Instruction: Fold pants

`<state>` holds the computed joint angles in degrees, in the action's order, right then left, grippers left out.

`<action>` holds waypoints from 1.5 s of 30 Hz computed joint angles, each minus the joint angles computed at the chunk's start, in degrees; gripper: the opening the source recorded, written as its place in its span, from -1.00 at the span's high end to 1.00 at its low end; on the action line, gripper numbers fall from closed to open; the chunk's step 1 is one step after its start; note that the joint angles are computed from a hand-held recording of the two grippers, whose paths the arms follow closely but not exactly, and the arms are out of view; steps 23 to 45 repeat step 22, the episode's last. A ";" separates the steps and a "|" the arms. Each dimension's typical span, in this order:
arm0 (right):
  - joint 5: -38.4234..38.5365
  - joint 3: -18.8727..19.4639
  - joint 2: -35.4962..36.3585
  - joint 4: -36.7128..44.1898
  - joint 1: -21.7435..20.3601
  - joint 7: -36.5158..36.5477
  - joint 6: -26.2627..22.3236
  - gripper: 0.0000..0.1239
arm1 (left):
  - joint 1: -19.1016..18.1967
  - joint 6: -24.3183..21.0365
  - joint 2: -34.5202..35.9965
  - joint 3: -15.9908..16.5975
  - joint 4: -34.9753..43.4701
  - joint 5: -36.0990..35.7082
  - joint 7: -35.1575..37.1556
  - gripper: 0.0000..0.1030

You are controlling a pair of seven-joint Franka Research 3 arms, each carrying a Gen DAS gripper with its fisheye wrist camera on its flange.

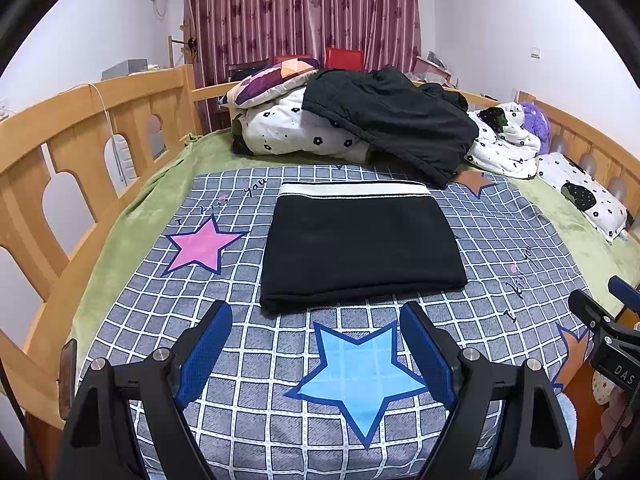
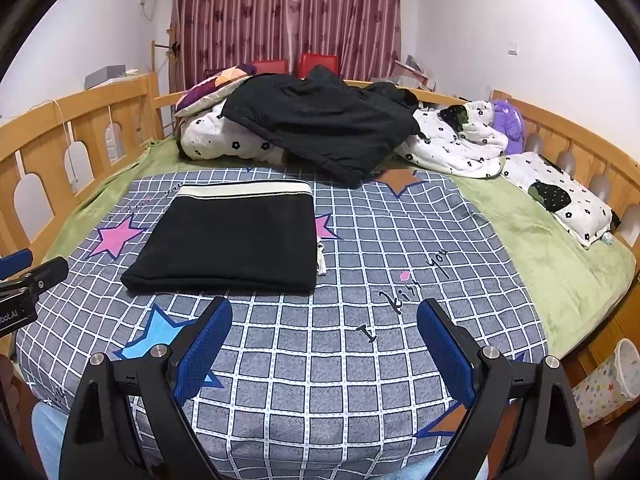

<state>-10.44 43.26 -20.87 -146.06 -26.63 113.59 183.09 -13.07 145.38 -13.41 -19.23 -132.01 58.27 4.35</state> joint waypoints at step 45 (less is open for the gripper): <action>6.43 -5.02 3.31 -0.25 6.06 -8.03 2.70 -0.49 | -0.03 -3.73 1.14 -1.14 1.84 4.56 -3.93 -0.65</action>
